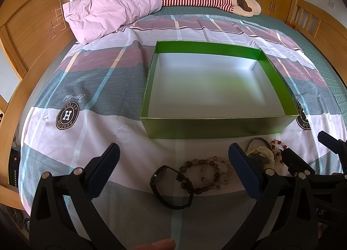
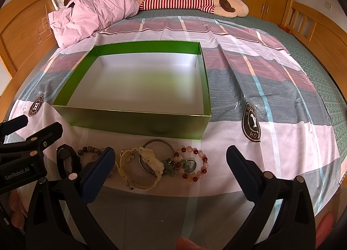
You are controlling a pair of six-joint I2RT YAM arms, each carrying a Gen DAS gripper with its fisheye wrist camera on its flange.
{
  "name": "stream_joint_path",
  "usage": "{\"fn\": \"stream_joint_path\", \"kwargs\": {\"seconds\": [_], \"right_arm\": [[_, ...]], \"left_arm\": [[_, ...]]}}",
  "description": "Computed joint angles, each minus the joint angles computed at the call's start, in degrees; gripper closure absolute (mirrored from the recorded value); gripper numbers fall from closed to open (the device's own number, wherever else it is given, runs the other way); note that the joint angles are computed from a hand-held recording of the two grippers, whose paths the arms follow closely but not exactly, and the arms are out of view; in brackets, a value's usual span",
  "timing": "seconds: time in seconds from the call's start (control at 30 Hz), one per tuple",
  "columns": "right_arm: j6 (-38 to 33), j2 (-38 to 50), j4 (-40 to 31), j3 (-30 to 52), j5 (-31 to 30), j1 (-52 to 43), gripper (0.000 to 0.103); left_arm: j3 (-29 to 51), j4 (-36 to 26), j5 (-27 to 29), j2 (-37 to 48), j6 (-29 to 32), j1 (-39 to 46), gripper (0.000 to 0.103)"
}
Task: Organize jewelry
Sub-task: 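Grasp the black watch with the left tool while the right tool grasps the cream watch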
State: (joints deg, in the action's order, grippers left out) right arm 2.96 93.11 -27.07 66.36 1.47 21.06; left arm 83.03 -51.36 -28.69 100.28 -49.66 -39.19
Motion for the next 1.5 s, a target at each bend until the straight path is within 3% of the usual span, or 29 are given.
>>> {"fn": "stream_joint_path", "kwargs": {"seconds": [0.13,0.33,0.43,0.5,0.6,0.7,0.93,0.97,1.0,1.03,1.27,1.33,1.5], "right_arm": [[-0.07,0.15,-0.32,0.43,0.18,0.02,0.001],[0.12,-0.11,0.21,2.85,6.43,-1.39,0.001],[1.03,1.71,-2.42,5.08,0.40,-4.94,0.002],[1.23,3.21,-4.81,5.77,-2.00,-4.81,0.022],[0.50,5.68,-6.28,5.95,-3.60,-2.30,0.044],[0.16,7.84,-7.68,6.68,-5.37,-0.54,0.058],[-0.11,11.38,-7.66,7.13,-4.66,1.53,0.059],[-0.08,11.30,-7.40,6.75,-4.96,1.67,0.063],[-0.44,10.93,-6.73,6.14,-6.12,1.73,0.078],[-0.84,11.02,-7.22,6.42,-7.26,1.33,0.082],[-0.13,8.54,-7.28,5.15,-10.32,-0.91,0.086],[-0.13,7.35,-7.24,4.77,-10.77,-1.99,0.093],[-0.48,6.71,-7.67,4.92,-9.54,-2.06,0.093]], "left_arm": [[0.02,-0.35,-0.27,-0.10,0.04,0.07,0.002],[-7.02,2.28,2.57,-6.45,-0.89,5.12,0.002],[-8.76,1.38,3.98,-7.80,-1.31,7.14,0.002],[-9.11,1.31,5.44,-7.94,-1.49,7.82,0.004],[-9.09,1.29,7.04,-6.78,-0.74,7.53,0.013],[-8.40,0.60,8.07,-4.95,0.61,6.92,0.019],[-10.16,1.03,14.30,-4.48,0.48,9.53,0.019],[-10.43,1.10,14.90,-4.34,0.21,9.71,0.019],[-10.82,1.20,15.45,-4.35,0.21,10.04,0.019],[-11.30,1.26,15.94,-4.40,0.28,10.29,0.019],[-11.60,0.91,16.67,-3.52,2.00,9.47,0.021],[-11.41,0.80,17.03,-2.91,2.56,9.15,0.021],[-10.58,0.50,17.55,0.28,3.46,8.21,0.023]]}}
